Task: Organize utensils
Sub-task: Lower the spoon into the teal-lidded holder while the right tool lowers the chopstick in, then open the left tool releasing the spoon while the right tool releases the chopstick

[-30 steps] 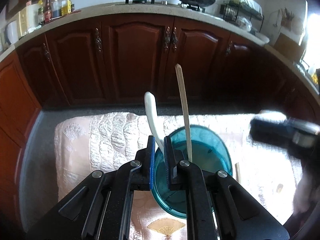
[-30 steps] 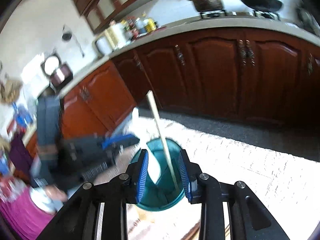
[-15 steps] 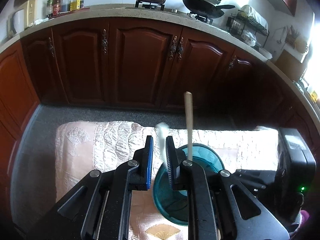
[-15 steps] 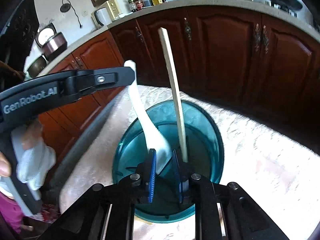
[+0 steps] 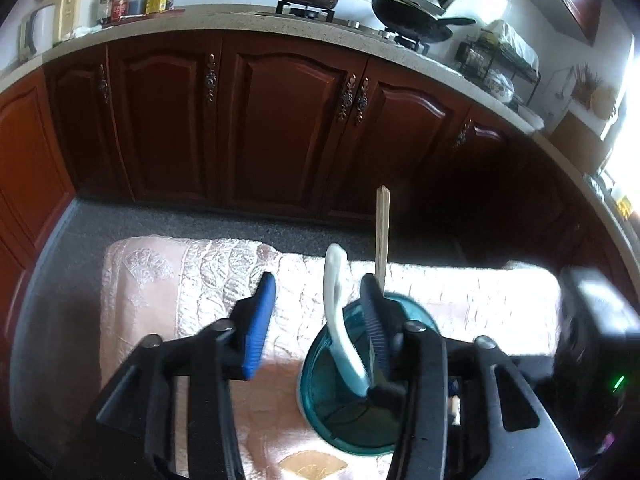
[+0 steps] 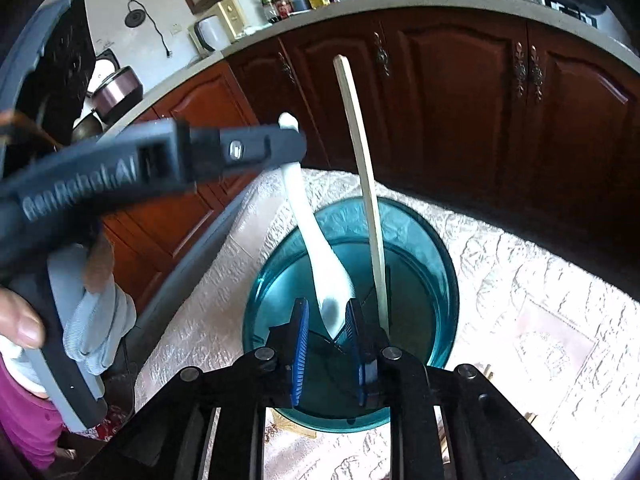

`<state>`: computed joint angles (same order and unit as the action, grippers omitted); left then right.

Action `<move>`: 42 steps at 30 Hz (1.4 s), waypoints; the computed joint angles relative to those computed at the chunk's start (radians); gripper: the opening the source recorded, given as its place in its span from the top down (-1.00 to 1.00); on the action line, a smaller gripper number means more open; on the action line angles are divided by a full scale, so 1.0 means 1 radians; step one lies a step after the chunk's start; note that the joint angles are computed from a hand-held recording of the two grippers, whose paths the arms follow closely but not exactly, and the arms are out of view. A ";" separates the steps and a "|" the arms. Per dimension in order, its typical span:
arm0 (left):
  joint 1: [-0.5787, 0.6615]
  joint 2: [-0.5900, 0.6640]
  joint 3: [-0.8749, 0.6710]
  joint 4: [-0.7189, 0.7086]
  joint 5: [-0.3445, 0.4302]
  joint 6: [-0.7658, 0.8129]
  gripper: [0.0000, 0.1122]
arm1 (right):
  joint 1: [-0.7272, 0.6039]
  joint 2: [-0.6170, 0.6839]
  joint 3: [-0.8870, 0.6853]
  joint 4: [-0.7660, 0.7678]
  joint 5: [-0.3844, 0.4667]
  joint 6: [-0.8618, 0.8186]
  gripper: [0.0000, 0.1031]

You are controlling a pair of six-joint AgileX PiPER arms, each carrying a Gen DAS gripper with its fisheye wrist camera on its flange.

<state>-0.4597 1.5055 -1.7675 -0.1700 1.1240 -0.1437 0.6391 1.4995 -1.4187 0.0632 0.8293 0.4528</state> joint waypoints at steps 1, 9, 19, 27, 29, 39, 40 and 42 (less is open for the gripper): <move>0.001 0.005 -0.006 -0.006 0.002 -0.001 0.21 | -0.004 0.007 0.001 0.014 -0.008 0.001 0.66; -0.034 0.069 -0.064 0.005 0.023 0.009 0.78 | -0.013 -0.013 0.062 0.072 -0.048 -0.034 0.65; -0.005 0.084 -0.144 -0.053 0.039 0.147 0.83 | -0.071 -0.109 0.148 0.142 -0.065 -0.061 0.54; -0.141 0.014 0.002 0.143 -0.080 0.292 0.88 | -0.106 -0.318 0.293 0.137 -0.067 -0.017 0.47; -0.132 0.012 0.026 0.126 -0.091 0.293 0.88 | -0.117 -0.369 0.322 0.121 -0.047 0.003 0.47; -0.050 -0.021 0.152 -0.007 -0.118 0.218 0.61 | -0.193 -0.607 0.440 0.055 0.106 0.111 0.39; -0.043 -0.031 0.165 -0.022 -0.114 0.215 0.55 | -0.189 -0.629 0.449 0.042 0.123 0.132 0.39; -0.043 -0.054 0.181 -0.032 -0.104 0.201 0.45 | -0.192 -0.665 0.458 0.023 0.154 0.163 0.38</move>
<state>-0.5031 1.4512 -1.5868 -0.2024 1.0201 0.0577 0.4472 0.8343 -0.9605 0.0864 0.9831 0.6159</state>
